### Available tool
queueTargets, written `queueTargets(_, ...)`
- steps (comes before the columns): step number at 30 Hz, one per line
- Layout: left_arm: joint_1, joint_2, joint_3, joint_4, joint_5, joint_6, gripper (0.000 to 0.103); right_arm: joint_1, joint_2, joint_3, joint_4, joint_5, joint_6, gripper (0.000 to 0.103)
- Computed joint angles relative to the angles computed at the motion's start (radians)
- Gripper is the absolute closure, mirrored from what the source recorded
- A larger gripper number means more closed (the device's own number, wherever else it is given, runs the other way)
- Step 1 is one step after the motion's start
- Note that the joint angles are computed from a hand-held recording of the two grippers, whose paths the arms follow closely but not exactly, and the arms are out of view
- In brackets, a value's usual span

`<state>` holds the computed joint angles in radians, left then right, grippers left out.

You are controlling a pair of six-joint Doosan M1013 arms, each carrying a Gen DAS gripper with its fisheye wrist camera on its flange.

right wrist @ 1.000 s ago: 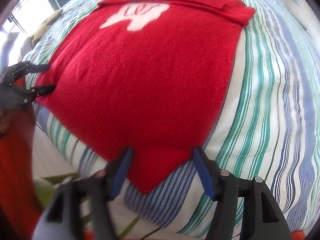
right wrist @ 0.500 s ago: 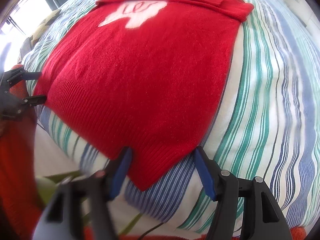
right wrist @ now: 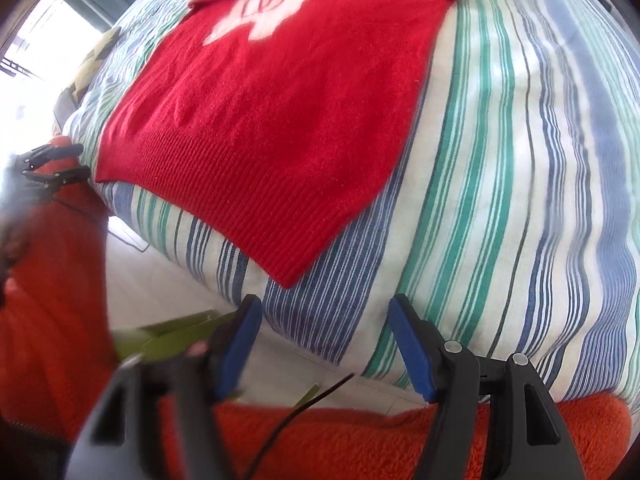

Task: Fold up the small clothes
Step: 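Move both open tools to the sweater hem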

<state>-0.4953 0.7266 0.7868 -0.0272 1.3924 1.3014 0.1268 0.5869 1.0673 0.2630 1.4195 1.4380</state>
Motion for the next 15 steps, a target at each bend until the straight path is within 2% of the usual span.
queueTargets(3, 0.006, 0.003, -0.004, 0.002, -0.003, -0.017, 0.016, -0.013, -0.034, 0.039, 0.016, -0.06, 0.033, 0.037)
queueTargets(6, 0.001, 0.025, -0.037, 0.009, 0.04, -0.032, 0.015, -0.024, -0.061, 0.072, 0.054, -0.145, 0.075, 0.037)
queueTargets(7, -0.009, 0.055, -0.089, 0.003, 0.061, -0.047, 0.016, -0.03, -0.065, 0.076, 0.077, -0.167, 0.088, 0.037)
queueTargets(8, -0.01, 0.064, -0.099, -0.01, 0.067, -0.051, 0.016, -0.034, -0.071, 0.083, 0.099, -0.189, 0.1, 0.037)
queueTargets(11, -0.008, 0.068, -0.095, -0.059, 0.061, -0.053, 0.016, -0.039, -0.074, 0.091, 0.149, -0.214, 0.127, 0.037)
queueTargets(15, -0.005, 0.068, -0.076, -0.121, 0.037, -0.091, 0.016, -0.041, -0.058, 0.092, 0.221, -0.201, 0.167, 0.037)
